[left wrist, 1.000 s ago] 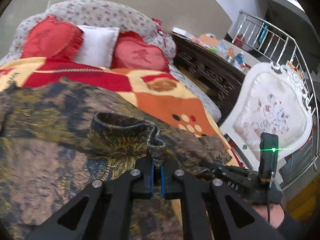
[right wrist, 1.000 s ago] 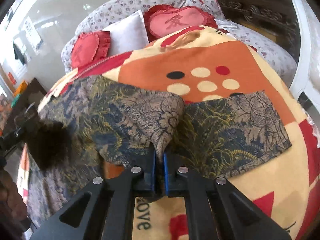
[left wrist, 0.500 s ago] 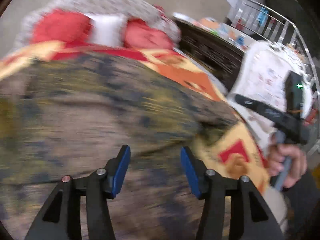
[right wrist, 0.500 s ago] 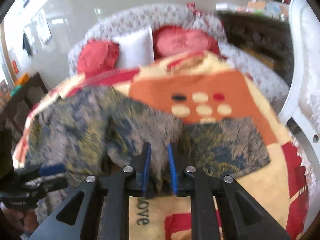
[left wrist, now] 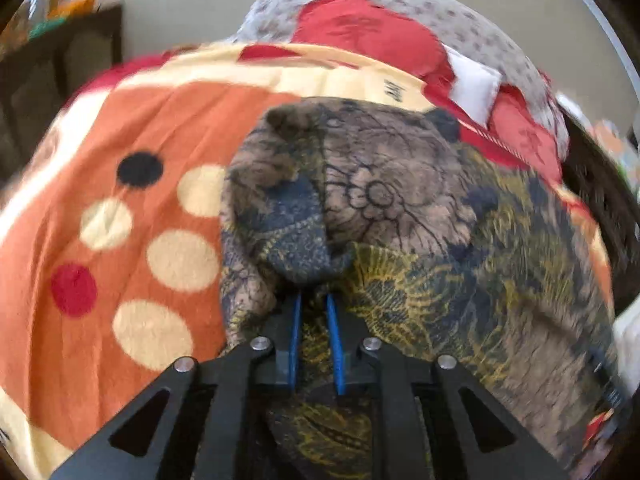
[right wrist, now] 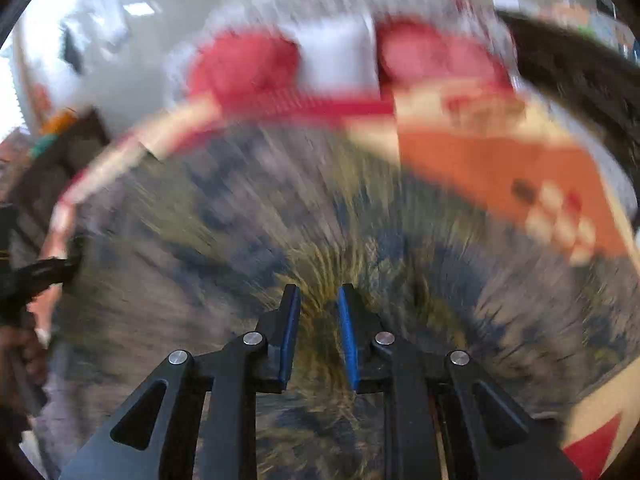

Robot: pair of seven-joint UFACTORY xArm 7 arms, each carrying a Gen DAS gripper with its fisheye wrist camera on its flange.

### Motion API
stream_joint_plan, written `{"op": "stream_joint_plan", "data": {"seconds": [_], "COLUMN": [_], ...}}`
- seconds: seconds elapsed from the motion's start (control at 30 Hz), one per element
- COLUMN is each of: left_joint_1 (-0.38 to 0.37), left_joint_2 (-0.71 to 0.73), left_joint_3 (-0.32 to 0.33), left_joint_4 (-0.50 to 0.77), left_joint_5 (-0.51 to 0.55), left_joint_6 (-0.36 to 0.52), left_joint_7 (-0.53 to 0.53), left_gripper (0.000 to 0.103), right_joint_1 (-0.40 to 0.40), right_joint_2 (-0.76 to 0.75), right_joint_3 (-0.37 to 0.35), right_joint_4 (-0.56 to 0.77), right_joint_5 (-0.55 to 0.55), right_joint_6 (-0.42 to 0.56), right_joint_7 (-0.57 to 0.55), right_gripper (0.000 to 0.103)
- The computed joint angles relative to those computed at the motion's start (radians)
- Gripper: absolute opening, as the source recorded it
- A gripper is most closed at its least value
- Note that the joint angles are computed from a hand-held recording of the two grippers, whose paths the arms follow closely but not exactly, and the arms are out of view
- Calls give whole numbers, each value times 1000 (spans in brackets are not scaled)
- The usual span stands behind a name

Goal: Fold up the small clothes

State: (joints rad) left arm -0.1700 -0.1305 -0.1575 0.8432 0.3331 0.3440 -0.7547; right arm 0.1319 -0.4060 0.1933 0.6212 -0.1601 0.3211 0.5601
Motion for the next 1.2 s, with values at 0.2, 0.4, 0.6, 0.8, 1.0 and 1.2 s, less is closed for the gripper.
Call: {"op": "stream_joint_plan", "data": {"seconds": [0.2, 0.4, 0.6, 0.8, 1.0, 1.2], "left_joint_1": [29, -40, -26, -86, -52, -35], "left_joint_2": [-121, -359, -269, -337, -365, -346], "left_joint_3": [-14, -44, -103, -60, -122, -137], "left_joint_4": [-67, -256, -269, -329, -348, -334], "left_joint_5": [9, -63, -81, -189, -161, -121], "left_joint_6": [11, -76, -60, -76, -17, -11], "left_joint_7": [-14, 73, 100, 168, 125, 97], "left_gripper": [16, 43, 51, 77, 103, 103], "right_joint_1": [13, 61, 97, 131, -106, -275], "right_joint_2": [-5, -193, -132, -353, -712, -668], "right_joint_3": [-5, 37, 104, 10, -134, -502], "right_joint_4": [-14, -49, -56, -114, -237, -265], "right_joint_5": [-31, -13, 5, 74, 5, 129], "right_joint_6": [-27, 45, 180, 236, 377, 385], "right_joint_7": [-27, -10, 29, 23, -60, -212], "right_gripper": [48, 48, 48, 49, 69, 69]}}
